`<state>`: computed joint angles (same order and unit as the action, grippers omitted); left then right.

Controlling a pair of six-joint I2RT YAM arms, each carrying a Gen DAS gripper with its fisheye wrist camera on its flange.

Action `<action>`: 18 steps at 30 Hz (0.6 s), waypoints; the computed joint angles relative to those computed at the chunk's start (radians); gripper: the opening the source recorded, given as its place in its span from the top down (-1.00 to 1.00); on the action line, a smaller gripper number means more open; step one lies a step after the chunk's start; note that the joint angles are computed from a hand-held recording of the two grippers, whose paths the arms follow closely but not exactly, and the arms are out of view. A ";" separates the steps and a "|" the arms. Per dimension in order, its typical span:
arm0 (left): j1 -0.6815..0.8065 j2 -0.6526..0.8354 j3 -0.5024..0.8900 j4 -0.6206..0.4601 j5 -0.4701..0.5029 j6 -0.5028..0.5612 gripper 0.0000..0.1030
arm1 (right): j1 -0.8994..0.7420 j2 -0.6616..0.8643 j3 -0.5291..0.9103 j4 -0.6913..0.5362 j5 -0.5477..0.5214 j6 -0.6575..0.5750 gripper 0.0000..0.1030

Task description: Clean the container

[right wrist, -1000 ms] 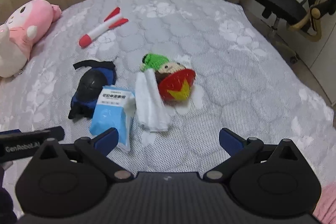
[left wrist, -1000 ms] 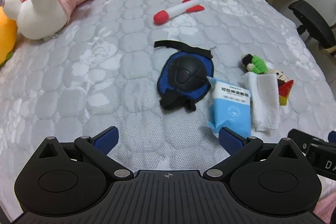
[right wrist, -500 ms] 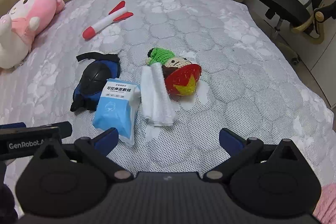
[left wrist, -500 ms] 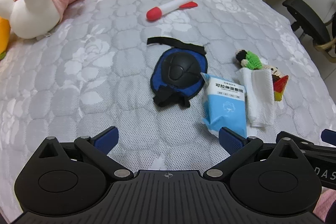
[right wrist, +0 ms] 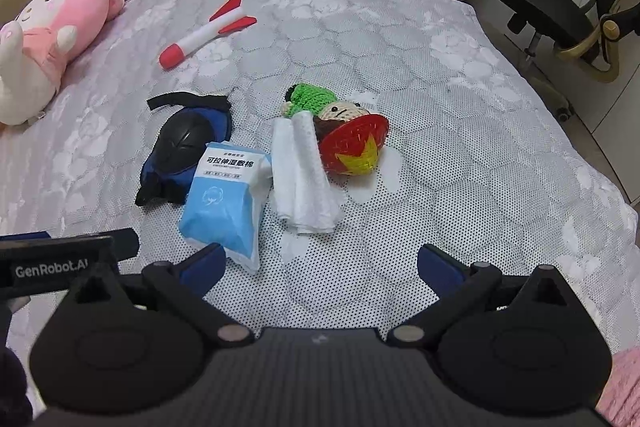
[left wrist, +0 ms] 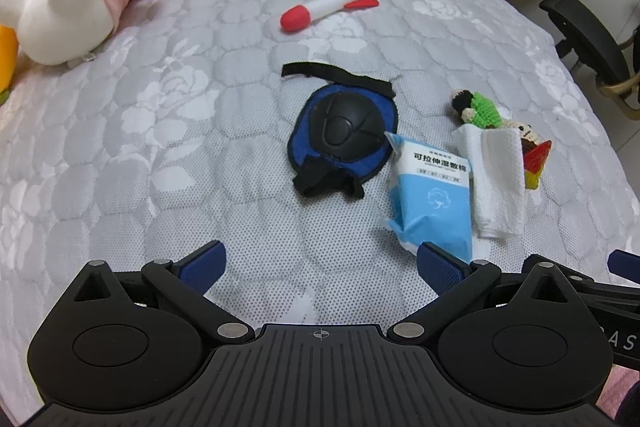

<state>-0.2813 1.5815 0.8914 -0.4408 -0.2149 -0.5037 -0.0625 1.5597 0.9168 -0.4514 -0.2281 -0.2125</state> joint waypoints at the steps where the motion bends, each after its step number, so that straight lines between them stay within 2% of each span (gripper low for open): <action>1: 0.001 0.000 0.000 0.000 0.001 0.000 -1.00 | 0.001 0.000 0.000 -0.001 0.001 0.000 -0.99; 18: 0.004 -0.003 -0.002 -0.005 0.007 0.013 -1.00 | 0.006 0.011 -0.006 0.022 0.030 0.009 -0.99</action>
